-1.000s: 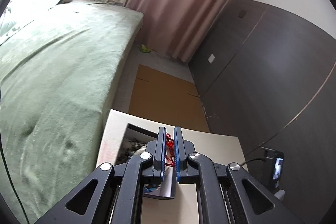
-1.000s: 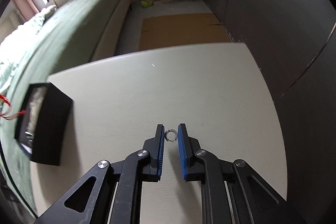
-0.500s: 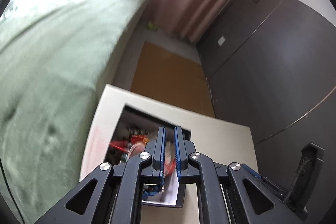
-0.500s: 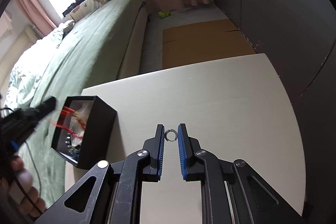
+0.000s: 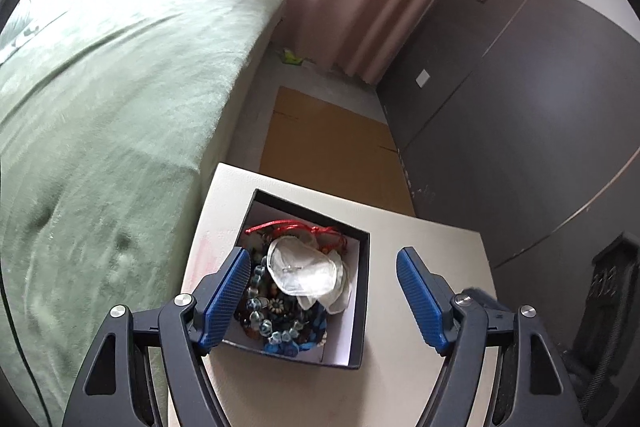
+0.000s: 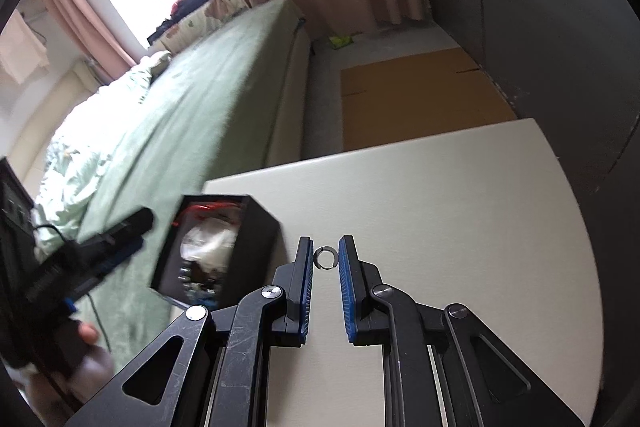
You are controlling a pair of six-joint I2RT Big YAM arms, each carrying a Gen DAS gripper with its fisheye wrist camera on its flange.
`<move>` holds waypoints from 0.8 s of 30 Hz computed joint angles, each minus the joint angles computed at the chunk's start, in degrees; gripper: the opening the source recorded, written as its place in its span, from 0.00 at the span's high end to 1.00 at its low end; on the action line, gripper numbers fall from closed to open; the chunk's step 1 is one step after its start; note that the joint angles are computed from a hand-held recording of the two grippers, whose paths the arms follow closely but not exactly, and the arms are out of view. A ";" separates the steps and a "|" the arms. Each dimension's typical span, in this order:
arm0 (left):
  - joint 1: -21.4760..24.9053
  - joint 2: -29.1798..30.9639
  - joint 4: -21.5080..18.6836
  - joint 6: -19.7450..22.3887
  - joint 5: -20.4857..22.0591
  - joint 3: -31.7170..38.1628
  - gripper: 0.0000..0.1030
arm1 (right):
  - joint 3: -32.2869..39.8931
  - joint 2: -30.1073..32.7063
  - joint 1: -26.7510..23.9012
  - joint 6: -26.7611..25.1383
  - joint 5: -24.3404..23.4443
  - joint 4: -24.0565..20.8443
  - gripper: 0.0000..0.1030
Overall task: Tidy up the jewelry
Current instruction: 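Grasp the small silver ring with the right tool, then drop the ring into the box with right tool while left tool releases red bracelet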
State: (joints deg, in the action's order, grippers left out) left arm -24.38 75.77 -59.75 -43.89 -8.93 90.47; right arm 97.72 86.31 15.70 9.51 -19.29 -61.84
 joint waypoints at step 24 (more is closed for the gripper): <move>6.22 -6.78 2.10 0.87 0.98 -4.87 0.26 | -4.19 -0.35 4.53 11.14 -12.60 13.41 0.86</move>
State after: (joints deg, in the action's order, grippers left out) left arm -18.16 68.99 -57.66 -43.02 -7.96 85.61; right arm 93.53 85.95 20.23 20.65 -31.90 -48.44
